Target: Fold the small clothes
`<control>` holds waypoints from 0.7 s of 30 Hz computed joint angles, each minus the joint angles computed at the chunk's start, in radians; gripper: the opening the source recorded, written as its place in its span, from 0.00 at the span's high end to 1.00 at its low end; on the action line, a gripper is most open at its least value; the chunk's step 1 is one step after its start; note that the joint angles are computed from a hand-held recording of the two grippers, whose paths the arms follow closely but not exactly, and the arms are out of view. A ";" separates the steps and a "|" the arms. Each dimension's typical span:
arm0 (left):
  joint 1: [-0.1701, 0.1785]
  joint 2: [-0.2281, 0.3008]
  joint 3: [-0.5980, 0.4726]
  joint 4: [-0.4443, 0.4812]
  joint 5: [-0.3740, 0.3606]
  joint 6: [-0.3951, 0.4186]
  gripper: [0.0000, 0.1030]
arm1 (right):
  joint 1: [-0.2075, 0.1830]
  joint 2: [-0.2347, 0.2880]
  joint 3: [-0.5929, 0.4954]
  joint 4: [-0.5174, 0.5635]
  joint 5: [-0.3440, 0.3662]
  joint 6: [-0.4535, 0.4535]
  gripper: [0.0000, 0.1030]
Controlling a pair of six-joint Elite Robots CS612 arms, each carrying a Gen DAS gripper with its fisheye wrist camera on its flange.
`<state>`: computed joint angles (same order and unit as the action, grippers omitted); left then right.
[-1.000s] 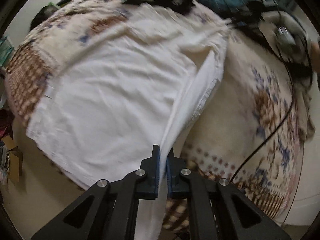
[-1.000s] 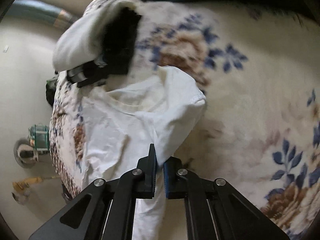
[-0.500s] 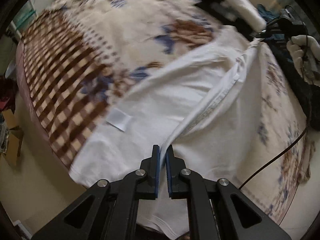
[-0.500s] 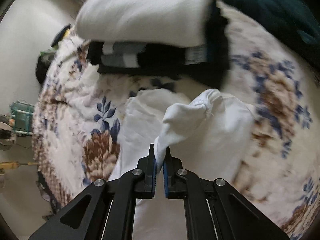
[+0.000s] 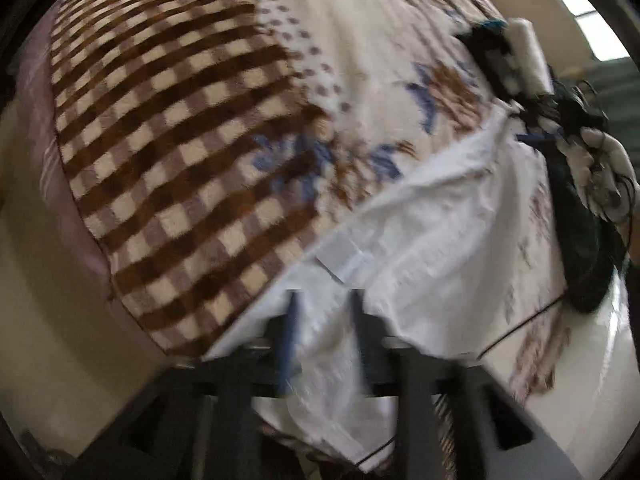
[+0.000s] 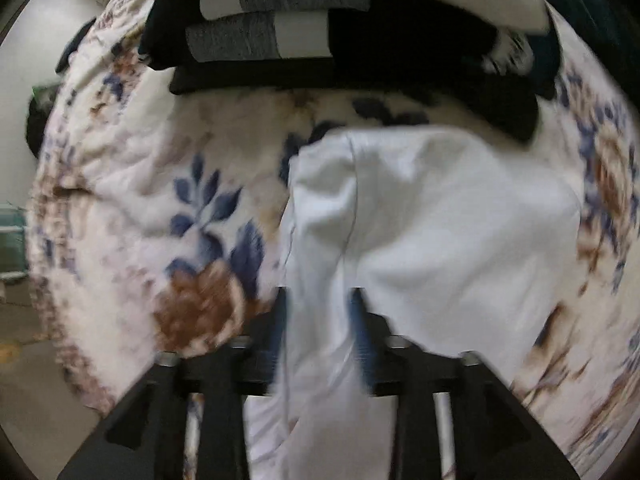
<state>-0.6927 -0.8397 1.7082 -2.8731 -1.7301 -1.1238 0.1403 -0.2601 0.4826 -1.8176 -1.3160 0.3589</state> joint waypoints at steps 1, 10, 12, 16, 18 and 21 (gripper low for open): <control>-0.002 0.001 0.002 -0.017 -0.016 0.024 0.48 | -0.001 -0.020 0.035 -0.013 0.002 -0.007 0.57; -0.052 0.045 -0.077 0.123 0.062 0.198 0.98 | -0.006 -0.009 0.029 -0.042 -0.054 0.024 0.57; -0.062 0.035 -0.070 0.114 0.098 0.188 0.98 | -0.007 0.022 -0.028 -0.029 -0.055 0.043 0.57; -0.068 0.021 -0.052 0.103 0.125 0.188 0.98 | 0.004 0.069 -0.120 -0.014 -0.113 0.010 0.83; -0.065 0.012 -0.036 0.099 0.130 0.179 0.99 | 0.017 0.100 -0.185 0.000 -0.166 -0.026 0.99; -0.061 0.005 -0.022 0.092 0.135 0.173 0.99 | 0.029 0.075 -0.146 -0.083 -0.208 -0.077 1.00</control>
